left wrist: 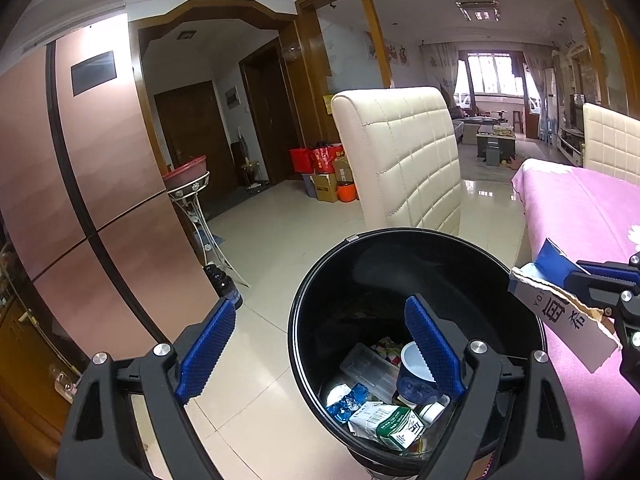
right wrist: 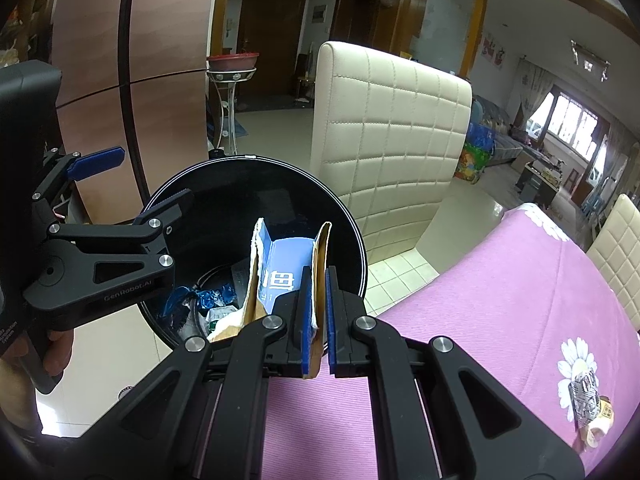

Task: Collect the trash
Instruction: 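Open left gripper to drop the cup while right gripper opens to drop the carton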

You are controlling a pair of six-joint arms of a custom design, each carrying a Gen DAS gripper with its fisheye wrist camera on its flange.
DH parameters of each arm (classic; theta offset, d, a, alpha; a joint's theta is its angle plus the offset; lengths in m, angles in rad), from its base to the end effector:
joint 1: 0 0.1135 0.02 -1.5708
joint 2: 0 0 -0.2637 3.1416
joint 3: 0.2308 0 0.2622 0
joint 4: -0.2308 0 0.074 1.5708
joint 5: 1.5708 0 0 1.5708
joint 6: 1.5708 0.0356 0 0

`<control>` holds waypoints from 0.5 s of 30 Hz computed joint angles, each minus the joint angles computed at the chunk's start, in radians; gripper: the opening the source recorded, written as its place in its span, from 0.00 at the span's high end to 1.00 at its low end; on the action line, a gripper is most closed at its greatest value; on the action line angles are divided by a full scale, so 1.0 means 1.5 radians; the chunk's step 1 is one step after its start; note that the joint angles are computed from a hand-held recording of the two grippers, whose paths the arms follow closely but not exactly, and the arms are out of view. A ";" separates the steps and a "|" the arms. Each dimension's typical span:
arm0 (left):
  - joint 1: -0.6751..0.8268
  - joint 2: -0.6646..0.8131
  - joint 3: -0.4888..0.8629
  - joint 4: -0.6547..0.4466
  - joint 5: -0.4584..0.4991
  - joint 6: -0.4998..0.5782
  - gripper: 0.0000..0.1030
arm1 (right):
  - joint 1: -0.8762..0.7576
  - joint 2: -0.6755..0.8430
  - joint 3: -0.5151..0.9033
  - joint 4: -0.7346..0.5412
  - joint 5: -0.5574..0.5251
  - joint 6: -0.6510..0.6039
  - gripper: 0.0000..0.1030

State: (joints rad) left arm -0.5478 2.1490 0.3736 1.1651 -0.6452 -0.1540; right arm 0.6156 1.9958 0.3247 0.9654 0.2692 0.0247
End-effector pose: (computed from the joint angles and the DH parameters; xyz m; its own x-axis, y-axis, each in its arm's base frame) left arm 0.2288 -0.1145 0.0135 -0.4828 0.1510 -0.8626 -0.0796 0.9734 0.2149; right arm 0.2057 0.1339 0.0235 -0.5390 -0.3521 -0.7652 -0.3782 0.9129 -0.1536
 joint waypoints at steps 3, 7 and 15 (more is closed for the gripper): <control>0.003 0.002 0.003 -0.005 0.007 -0.002 0.18 | 0.002 -0.002 -0.001 -0.002 -0.002 0.000 0.94; 0.003 0.006 0.002 -0.001 0.005 -0.002 0.18 | 0.006 -0.005 -0.001 -0.006 -0.004 0.000 0.93; 0.008 0.010 0.000 0.004 0.010 -0.004 0.18 | 0.008 -0.001 0.002 -0.011 -0.006 0.006 0.93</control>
State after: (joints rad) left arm -0.5358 2.1642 0.3732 1.1708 -0.6300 -0.1594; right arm 0.6270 1.9939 0.3275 0.9482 0.2596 0.0332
